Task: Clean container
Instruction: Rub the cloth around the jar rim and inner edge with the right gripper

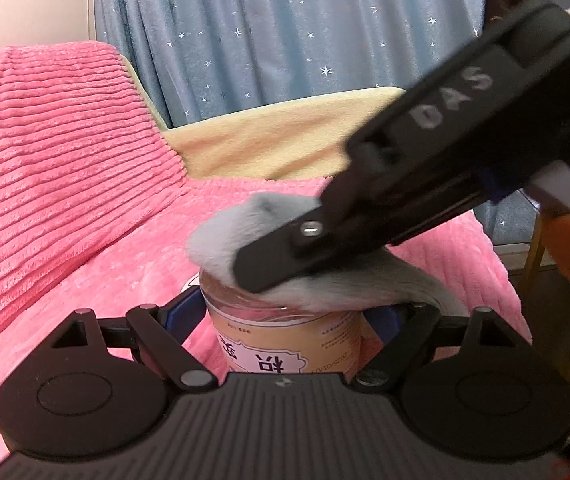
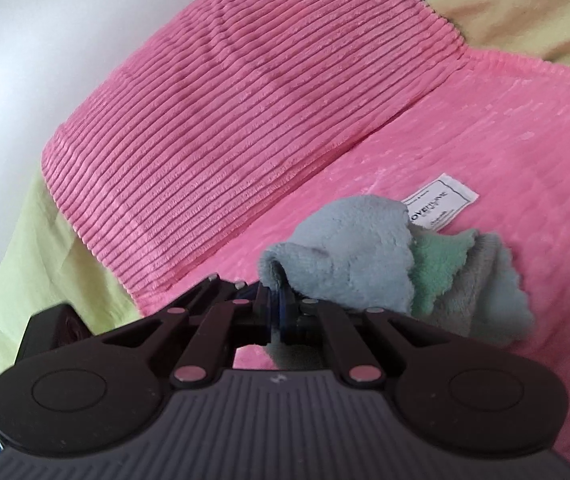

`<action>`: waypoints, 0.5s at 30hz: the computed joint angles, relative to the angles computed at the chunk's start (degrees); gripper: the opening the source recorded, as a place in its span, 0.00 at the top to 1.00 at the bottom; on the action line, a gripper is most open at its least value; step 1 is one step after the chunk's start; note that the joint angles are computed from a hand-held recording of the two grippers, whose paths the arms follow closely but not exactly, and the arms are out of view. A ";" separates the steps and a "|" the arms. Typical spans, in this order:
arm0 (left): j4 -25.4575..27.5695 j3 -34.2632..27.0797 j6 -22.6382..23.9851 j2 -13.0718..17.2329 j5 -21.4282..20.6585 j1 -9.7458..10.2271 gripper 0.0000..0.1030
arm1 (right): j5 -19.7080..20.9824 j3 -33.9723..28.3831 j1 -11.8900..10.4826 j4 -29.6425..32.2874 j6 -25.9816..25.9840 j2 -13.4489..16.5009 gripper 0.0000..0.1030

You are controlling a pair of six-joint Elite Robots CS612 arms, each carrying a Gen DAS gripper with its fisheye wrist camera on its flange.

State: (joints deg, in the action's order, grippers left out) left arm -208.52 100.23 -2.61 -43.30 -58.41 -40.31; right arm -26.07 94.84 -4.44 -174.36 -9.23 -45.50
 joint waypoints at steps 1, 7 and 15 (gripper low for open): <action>0.11 -0.03 -0.22 -0.01 0.02 0.03 0.17 | -0.10 -0.39 0.20 -0.81 0.97 0.36 1.00; 0.24 -0.06 -0.45 -0.03 0.40 0.06 0.17 | -3.29 -1.99 1.33 -8.53 6.02 2.04 1.00; 0.08 -0.15 0.27 0.04 0.34 -0.04 0.17 | -6.62 -2.38 0.80 -11.55 8.73 2.23 1.00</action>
State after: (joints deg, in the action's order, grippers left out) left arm -208.44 100.08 -2.34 -43.26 -58.07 -40.35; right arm -32.69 92.46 -3.64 -185.91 -0.50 -43.27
